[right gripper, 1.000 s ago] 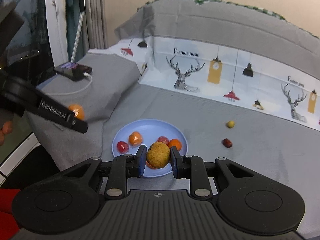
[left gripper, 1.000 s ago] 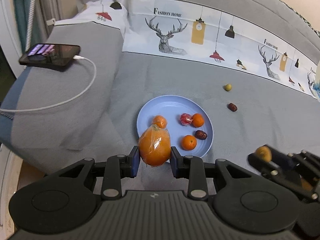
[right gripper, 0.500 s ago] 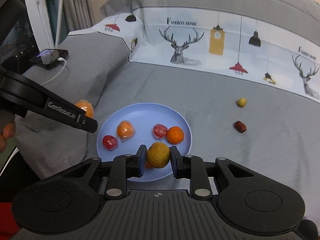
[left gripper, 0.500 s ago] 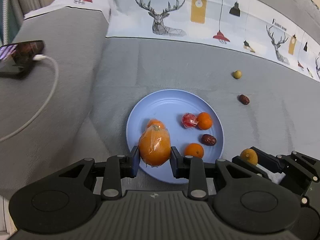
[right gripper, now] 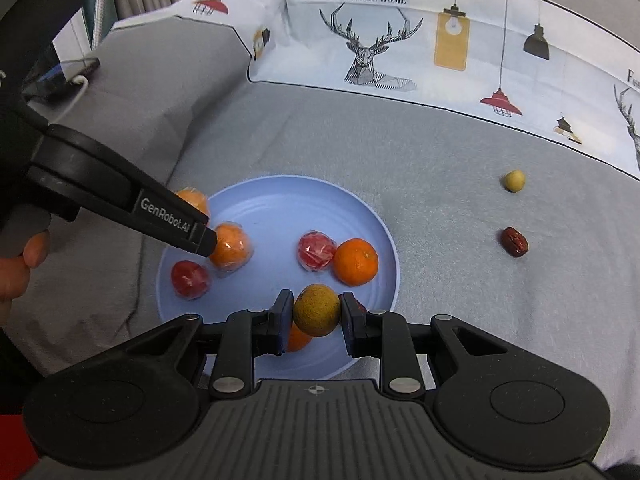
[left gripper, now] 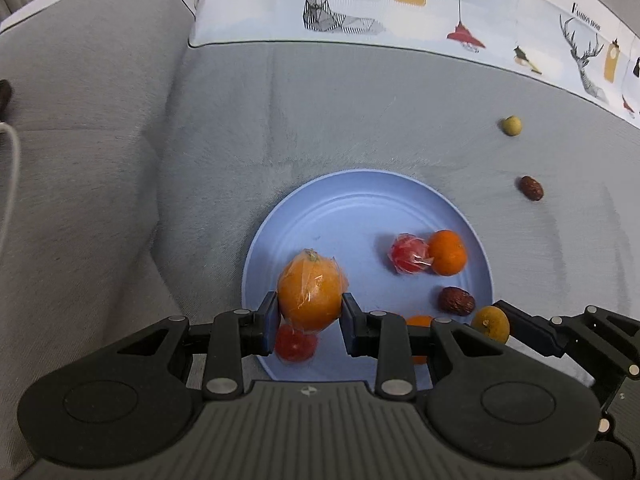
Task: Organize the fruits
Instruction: 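Open both tools to release the fruits onto the plate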
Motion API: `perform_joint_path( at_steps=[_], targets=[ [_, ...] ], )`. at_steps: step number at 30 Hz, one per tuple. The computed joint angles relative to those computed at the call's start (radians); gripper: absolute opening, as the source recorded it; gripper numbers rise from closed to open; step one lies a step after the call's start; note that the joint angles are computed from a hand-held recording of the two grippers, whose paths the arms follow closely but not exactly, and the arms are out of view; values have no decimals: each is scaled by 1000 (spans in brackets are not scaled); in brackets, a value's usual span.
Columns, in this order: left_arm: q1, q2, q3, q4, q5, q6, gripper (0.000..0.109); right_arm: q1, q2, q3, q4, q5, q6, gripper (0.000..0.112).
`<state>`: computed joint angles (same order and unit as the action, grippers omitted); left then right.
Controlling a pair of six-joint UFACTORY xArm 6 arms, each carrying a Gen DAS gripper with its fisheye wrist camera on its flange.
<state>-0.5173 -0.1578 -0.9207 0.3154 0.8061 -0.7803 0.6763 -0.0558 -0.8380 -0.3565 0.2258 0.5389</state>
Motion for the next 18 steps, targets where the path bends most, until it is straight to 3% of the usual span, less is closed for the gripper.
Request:
perform_joint_path(
  at_steps=[6,7,8,9,10,11,12,14,18],
  targets=[
    [17,40,-14,17,-12,2,38,-5,55,-39,34,-1,-49,27],
    [20,37,-9,23,-24,4,54,-8,60,-40,56,-10,-73,27],
    [23,34,-6,21,-33,12,66,-8,63,-39,99,-21,-116,36],
    [23,29,-6,33,-33,2,95,-7,65,-37,152,-31,-170,54],
    [18,22,-7,63,-23,-29,102,-8,62,-35,163,-34,-186,64],
    [12,7,-1,99,-23,-63,103,-11,57,-37,133,-28,-165,80],
    [10,-10,4,101,-22,-54,103,-19,41,-34,61,-12,-107,87],
    [4,-23,-13,44,24,14,103,-32,-4,-13,-60,12,-1,91],
    [-25,-82,-30,-18,150,33,103,-38,-154,77,-41,74,40,97]
  ],
)
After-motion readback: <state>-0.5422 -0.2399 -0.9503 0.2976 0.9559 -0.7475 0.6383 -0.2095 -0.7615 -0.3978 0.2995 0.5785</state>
